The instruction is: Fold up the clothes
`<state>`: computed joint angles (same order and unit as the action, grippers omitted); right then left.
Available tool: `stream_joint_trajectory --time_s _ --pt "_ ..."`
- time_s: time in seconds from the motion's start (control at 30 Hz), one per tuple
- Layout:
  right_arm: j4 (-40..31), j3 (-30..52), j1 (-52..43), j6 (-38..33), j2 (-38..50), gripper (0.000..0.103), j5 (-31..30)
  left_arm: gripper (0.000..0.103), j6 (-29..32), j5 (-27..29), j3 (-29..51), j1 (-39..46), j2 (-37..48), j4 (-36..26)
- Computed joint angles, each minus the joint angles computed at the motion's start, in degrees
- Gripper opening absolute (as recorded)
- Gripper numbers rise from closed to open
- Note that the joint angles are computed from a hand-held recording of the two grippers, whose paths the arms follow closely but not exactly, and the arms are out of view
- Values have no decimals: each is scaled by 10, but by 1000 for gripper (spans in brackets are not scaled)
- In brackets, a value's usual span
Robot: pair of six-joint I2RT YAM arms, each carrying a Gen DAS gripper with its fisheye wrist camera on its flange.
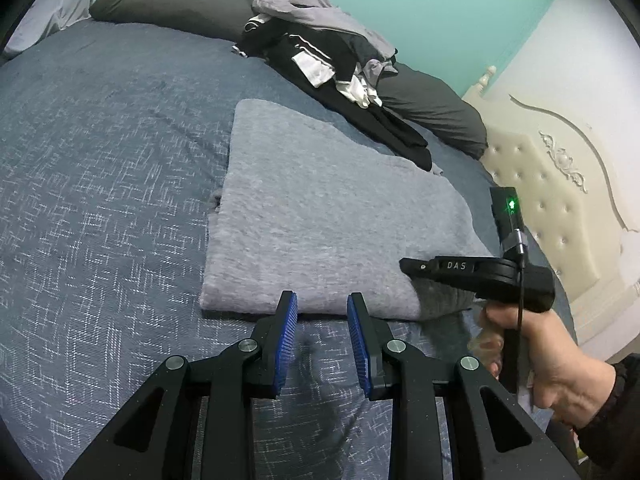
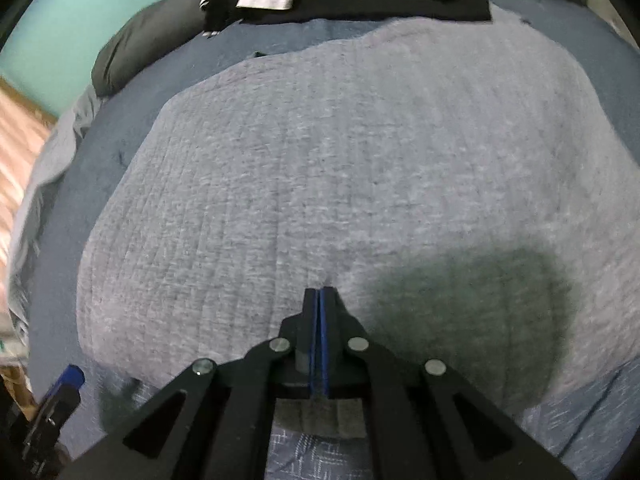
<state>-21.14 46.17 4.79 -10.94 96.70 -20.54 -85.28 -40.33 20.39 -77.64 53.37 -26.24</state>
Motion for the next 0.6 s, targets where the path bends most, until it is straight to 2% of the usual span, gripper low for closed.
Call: stream_joint_trajectory --time_s 0.23,0.37,0.53,0.6 --pt "-35 69 -12 8 19 0 -28 28 -11 -3 1 -7 3 -8" --pt "-43 120 5 25 83 0 4 28 -13 -2 -7 -2 -13 -16" --pt "-19 124 23 37 113 0 20 28 -5 4 -14 7 -28 -19" --pt "-38 134 26 28 110 0 24 28 3 9 -15 14 -25 -11"
